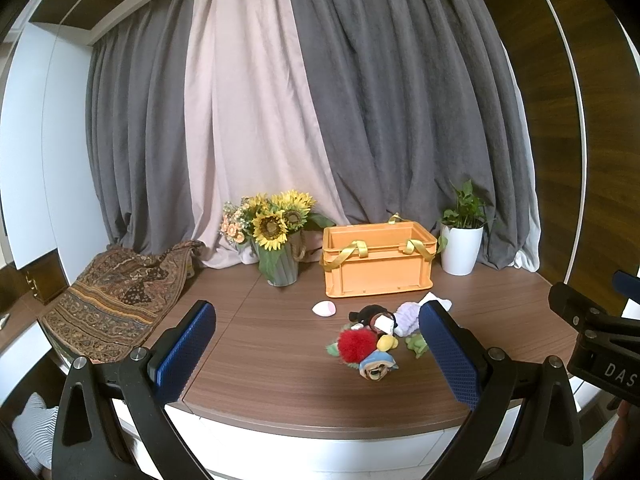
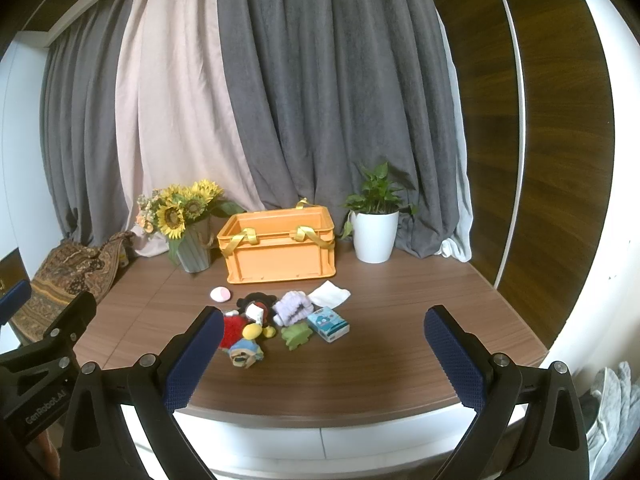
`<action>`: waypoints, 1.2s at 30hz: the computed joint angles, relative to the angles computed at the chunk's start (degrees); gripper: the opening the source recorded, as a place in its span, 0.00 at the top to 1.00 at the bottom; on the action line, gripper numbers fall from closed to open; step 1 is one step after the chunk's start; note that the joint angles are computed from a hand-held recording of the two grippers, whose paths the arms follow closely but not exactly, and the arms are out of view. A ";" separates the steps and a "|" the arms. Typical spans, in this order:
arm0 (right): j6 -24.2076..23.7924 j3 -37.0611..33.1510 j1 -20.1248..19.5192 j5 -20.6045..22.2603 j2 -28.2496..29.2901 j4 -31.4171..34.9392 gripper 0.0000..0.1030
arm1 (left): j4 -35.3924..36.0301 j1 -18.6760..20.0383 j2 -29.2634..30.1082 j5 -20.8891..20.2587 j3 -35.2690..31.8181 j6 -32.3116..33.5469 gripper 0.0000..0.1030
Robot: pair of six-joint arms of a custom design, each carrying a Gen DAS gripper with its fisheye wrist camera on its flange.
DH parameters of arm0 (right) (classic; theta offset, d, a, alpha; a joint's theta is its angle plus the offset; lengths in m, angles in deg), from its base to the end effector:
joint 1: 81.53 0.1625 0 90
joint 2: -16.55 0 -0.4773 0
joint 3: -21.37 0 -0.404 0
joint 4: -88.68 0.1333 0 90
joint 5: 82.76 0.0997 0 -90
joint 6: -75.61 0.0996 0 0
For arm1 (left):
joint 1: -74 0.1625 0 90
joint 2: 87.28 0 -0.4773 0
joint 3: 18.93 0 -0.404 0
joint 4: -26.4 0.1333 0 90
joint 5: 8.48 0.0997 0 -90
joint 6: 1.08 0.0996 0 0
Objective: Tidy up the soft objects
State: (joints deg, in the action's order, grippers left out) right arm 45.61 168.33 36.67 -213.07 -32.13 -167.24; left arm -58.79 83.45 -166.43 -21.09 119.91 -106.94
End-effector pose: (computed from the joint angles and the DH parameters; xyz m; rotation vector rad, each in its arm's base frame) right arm 0.2332 -0.2892 0.1845 0.5636 -2.0622 1.3787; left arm -0.2749 -0.2794 0.1831 0.4605 1.8258 -1.4033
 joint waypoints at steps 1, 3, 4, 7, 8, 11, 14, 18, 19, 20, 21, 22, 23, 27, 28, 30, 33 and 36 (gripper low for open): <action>-0.02 -0.01 -0.04 0.05 0.00 -0.01 0.01 | -0.16 -0.04 -0.03 -0.04 0.09 0.13 0.00; -0.01 -0.04 0.01 -0.06 -0.05 0.11 0.01 | -0.62 0.10 -0.04 0.16 0.21 0.50 0.00; 0.02 0.00 -0.08 0.09 -0.07 0.06 0.01 | -0.53 -0.04 -0.05 0.01 0.24 0.39 0.00; 0.22 -0.08 0.12 -0.21 -0.21 0.53 0.01 | -0.17 -0.08 -0.09 0.08 0.22 0.10 0.00; 0.19 -0.07 0.09 -0.17 -0.14 0.40 0.01 | -0.70 0.15 -0.07 0.25 0.23 0.64 0.00; 0.08 -0.04 0.01 -0.09 -0.04 0.22 0.01 | -1.97 0.58 0.08 0.61 0.25 1.79 0.00; 0.04 -0.01 -0.12 0.04 -0.01 0.14 0.01 | -3.26 0.87 0.10 0.82 0.47 2.91 0.00; 0.15 -0.02 -0.09 -0.07 0.01 0.27 0.01 | -5.77 1.26 0.21 0.82 0.93 4.88 0.00; 0.18 -0.12 -0.11 -0.12 0.10 0.38 0.01 | -6.83 1.48 0.26 0.87 1.08 5.74 0.00; 0.27 -0.22 -0.13 -0.19 0.11 0.59 0.01 | -7.86 1.72 0.30 0.91 1.23 6.61 0.00; 0.34 -0.18 -0.41 0.06 0.03 0.80 0.01 | -8.36 1.83 0.47 0.91 1.30 6.88 0.00; 0.37 -0.20 -0.66 0.25 -0.01 1.02 0.01 | -9.87 2.07 0.67 0.93 1.56 7.94 0.00; 0.44 -0.24 -0.77 0.29 -0.02 1.24 0.01 | -11.76 2.38 0.78 0.94 1.82 9.50 0.00; 0.68 -0.46 -1.72 0.99 0.05 2.09 0.01 | -21.79 3.81 1.94 0.24 3.23 17.04 0.00; 0.90 -0.48 -2.23 1.54 -0.04 2.51 0.01 | -24.87 4.25 2.37 -0.15 3.63 19.26 0.00; 1.32 -0.64 -3.46 2.52 -0.33 3.74 0.01 | -30.69 5.12 3.10 -1.23 4.47 23.24 0.00; 2.35 -0.72 -5.11 3.71 -0.33 5.73 0.01 | -37.89 6.35 4.37 -2.42 5.62 27.92 0.00; 2.90 -0.91 -6.57 5.07 0.07 7.08 0.01 | -46.07 8.12 6.26 -2.46 6.70 33.30 0.00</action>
